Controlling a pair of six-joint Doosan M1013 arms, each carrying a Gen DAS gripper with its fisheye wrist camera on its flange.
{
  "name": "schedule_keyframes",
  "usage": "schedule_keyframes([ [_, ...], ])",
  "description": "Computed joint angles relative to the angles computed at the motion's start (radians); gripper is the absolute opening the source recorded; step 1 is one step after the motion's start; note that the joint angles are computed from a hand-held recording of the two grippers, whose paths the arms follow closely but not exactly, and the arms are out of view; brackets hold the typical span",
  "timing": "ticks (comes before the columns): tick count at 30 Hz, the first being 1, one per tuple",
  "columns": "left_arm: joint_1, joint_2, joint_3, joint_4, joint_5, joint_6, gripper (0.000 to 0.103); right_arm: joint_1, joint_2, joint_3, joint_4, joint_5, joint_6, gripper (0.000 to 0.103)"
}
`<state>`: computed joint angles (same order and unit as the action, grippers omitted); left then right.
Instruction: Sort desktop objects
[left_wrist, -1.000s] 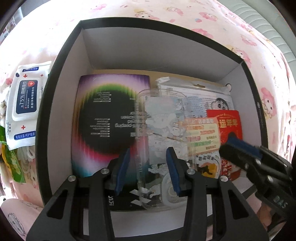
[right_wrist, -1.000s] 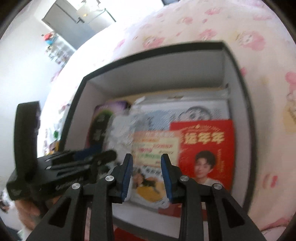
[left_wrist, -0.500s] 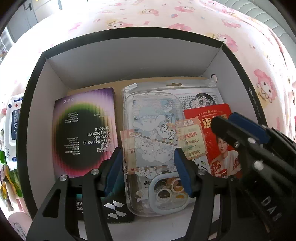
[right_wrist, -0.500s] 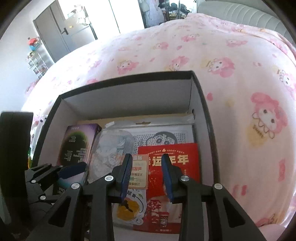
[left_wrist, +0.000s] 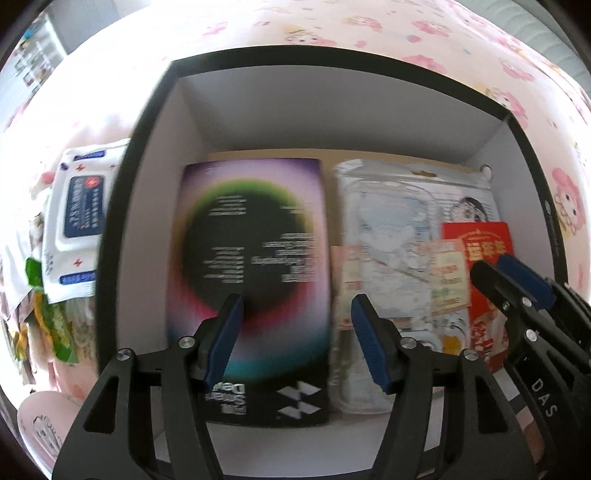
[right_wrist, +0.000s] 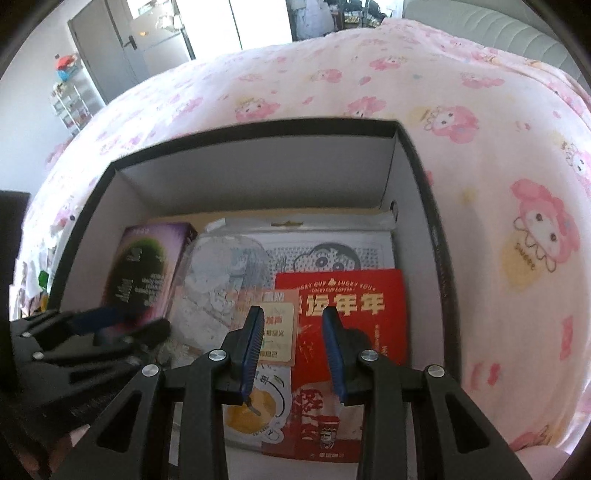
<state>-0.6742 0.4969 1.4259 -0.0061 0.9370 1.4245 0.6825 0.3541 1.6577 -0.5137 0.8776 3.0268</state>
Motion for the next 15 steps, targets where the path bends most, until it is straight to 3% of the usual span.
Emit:
schedule_keyframes([
  [7, 0.001, -0.013, 0.014, -0.011, -0.022, 0.006, 0.058, -0.001, 0.006, -0.004, 0.029, 0.003, -0.02, 0.029],
  [10, -0.001, -0.019, 0.015, -0.093, -0.036, 0.108, 0.058, 0.004, -0.008, 0.011, -0.024, 0.005, 0.067, 0.029],
  [15, -0.045, -0.002, -0.015, -0.054, -0.029, 0.168, 0.059, 0.019, -0.033, 0.032, -0.141, 0.017, 0.201, 0.029],
])
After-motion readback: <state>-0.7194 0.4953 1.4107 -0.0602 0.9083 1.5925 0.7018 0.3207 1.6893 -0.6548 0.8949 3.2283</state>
